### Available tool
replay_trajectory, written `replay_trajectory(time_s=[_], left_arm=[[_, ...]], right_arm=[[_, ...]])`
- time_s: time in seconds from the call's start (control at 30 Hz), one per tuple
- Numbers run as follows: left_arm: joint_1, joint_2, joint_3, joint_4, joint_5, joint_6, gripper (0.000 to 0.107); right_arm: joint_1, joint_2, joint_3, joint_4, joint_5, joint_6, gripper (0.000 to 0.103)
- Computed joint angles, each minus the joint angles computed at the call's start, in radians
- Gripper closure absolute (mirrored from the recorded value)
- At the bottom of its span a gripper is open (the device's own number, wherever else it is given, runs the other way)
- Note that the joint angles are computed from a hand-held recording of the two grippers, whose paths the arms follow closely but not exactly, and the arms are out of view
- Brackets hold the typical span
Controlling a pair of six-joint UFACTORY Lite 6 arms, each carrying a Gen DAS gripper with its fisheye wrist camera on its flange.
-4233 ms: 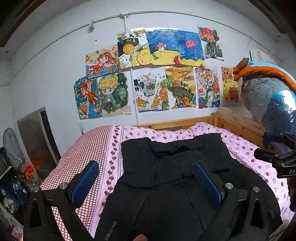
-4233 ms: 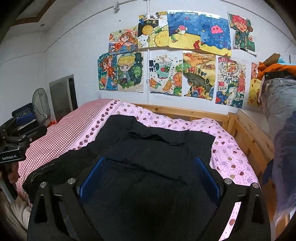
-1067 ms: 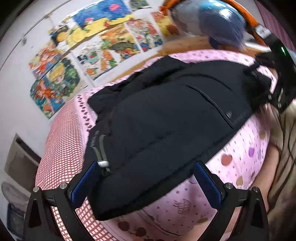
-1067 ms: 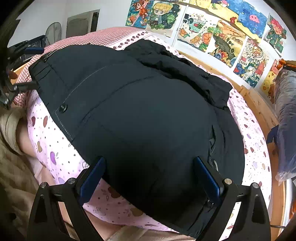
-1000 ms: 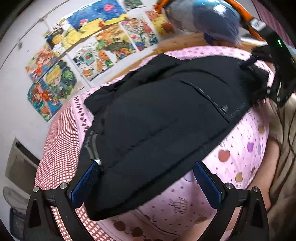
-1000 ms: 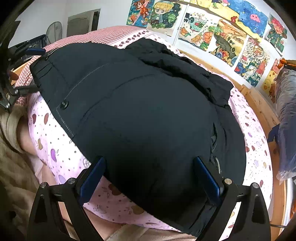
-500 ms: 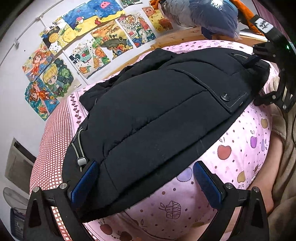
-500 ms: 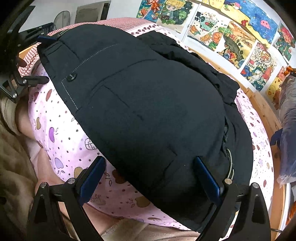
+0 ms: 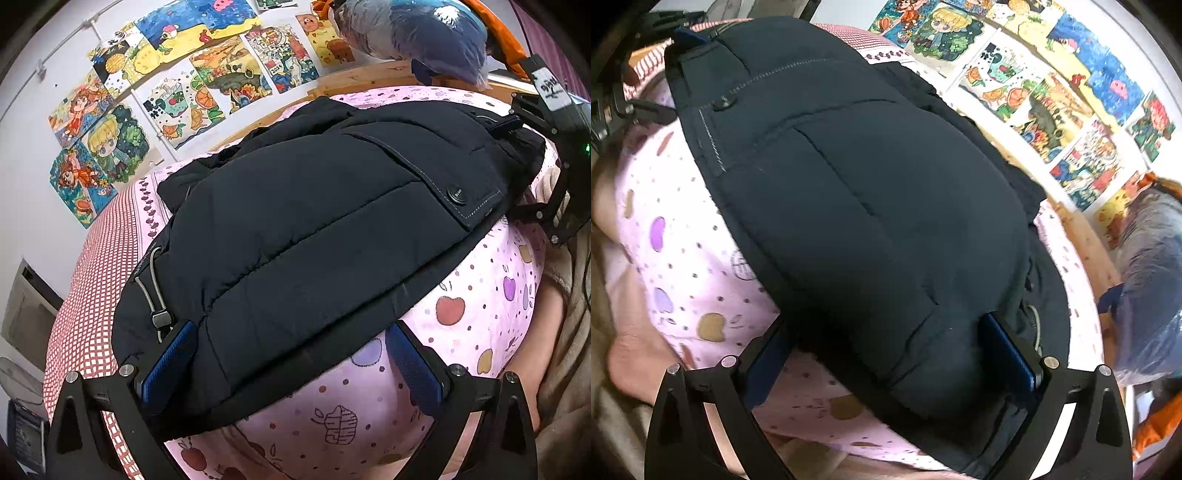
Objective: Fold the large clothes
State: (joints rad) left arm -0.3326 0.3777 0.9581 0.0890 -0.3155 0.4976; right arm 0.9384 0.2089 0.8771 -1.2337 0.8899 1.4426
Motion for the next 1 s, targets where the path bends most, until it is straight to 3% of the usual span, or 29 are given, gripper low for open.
replay_trajectory(time_s=[0.27,0.33,0.4,0.5,0.67,0.77,0.87,1.0], left_arm=[[0.011,0.004,0.010,0.050,0.007,-0.050,0.004],[0.012,0.000,0.009,0.062,0.009,-0.064,0.004],[0.010,-0.003,0.005,0.057,0.009,-0.060,0.004],[0.012,-0.012,-0.013,0.079,-0.008,-0.065,0.004],[-0.015,-0.032,-0.084,-0.045,-0.092,0.090,0.004],[-0.046,-0.021,-0.075,-0.233,-0.128,0.232,0.004],[-0.059,-0.024,-0.062,-0.315,-0.151,0.268,0.004],[-0.053,-0.042,-0.052,-0.293,-0.147,0.234,0.004]], right_arm=[[0.055,0.016,0.023,-0.048,0.156,0.052,0.006],[0.061,-0.004,0.019,-0.065,0.166,0.080,0.010],[0.065,-0.038,0.014,-0.066,0.153,0.095,0.030],[0.056,-0.074,-0.003,-0.076,0.130,0.092,0.049],[-0.003,-0.194,-0.055,-0.109,0.071,0.085,0.066],[-0.043,-0.279,-0.074,-0.126,0.033,0.092,0.069],[-0.106,-0.327,-0.085,-0.154,-0.022,0.099,0.069],[-0.143,-0.318,-0.092,-0.206,-0.033,0.113,0.069]])
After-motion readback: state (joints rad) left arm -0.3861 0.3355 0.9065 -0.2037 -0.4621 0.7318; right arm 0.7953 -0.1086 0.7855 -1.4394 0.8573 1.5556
